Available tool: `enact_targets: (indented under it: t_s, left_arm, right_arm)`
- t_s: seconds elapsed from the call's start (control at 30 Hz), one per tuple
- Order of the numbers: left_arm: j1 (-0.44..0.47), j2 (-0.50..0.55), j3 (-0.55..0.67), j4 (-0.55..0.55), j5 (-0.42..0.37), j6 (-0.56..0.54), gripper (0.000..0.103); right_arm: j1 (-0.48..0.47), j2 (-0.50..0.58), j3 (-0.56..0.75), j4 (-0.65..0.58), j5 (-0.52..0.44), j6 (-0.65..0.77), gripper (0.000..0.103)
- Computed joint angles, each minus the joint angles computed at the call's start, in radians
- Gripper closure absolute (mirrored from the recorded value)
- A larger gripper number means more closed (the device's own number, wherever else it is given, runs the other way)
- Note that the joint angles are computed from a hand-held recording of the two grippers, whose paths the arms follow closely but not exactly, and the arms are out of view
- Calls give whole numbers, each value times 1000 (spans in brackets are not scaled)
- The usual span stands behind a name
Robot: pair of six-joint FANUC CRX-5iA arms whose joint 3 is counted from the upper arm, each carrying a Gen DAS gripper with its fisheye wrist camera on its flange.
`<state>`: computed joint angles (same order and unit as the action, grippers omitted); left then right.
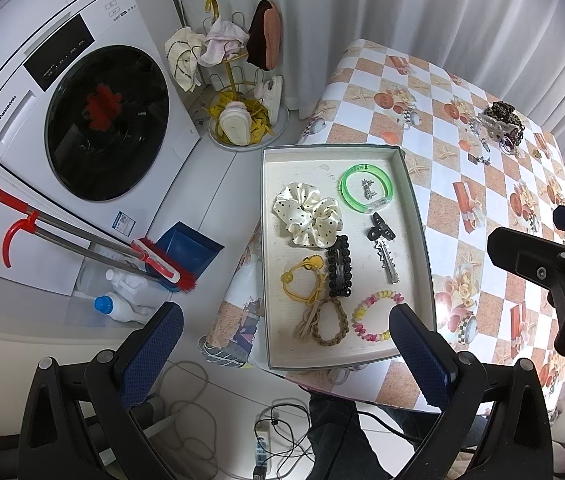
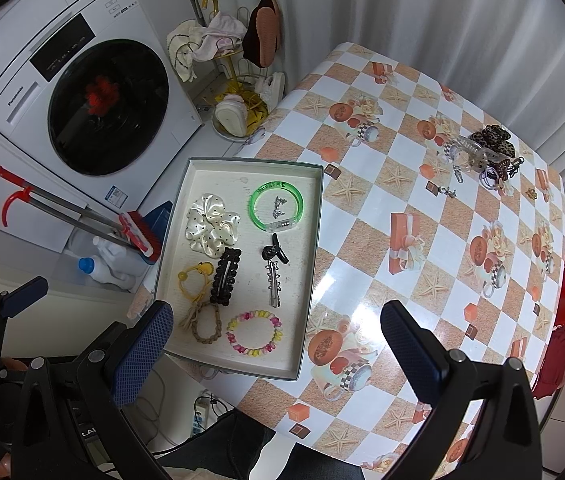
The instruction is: Organize jewelry
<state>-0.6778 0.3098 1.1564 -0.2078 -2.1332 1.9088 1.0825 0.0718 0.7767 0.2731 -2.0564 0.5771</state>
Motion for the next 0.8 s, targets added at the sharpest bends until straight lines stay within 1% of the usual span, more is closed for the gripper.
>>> enact_targets:
  t_s: [0.13,0.2,0.37,0.57,0.6,0.67,0.7,0.8]
  left_arm:
    - [-5,11,17,-3,-7,4,0]
    - [1,-2,-4,-2,2,-1,0]
    - [-2,2,0,-3,-1,1,0]
    - [20,-43,-75,3,22,-1,0]
    - [11,-28,-50,-5,11,2,0]
    - [8,-32,-50,-16,12,-6,0]
    - [-10,-5,-10,-28,-2,-1,0]
    - [-17,11,15,-32,-13,-5,0]
  right_arm:
    - [1,1,1,1,0,-2,0]
    - [3,4,3,2,-1,-2,0]
    - [7,7,4,4,-2,-10,0]
    - [7,11,10,1,-3,-6,0]
    - [6,11,10,0,-3,-5,0]
    - [5,12,11,-2,-3,-6,0]
    - [4,10,9,-4,-2,-6,0]
    - [6,8,5,-3,0,-8,0]
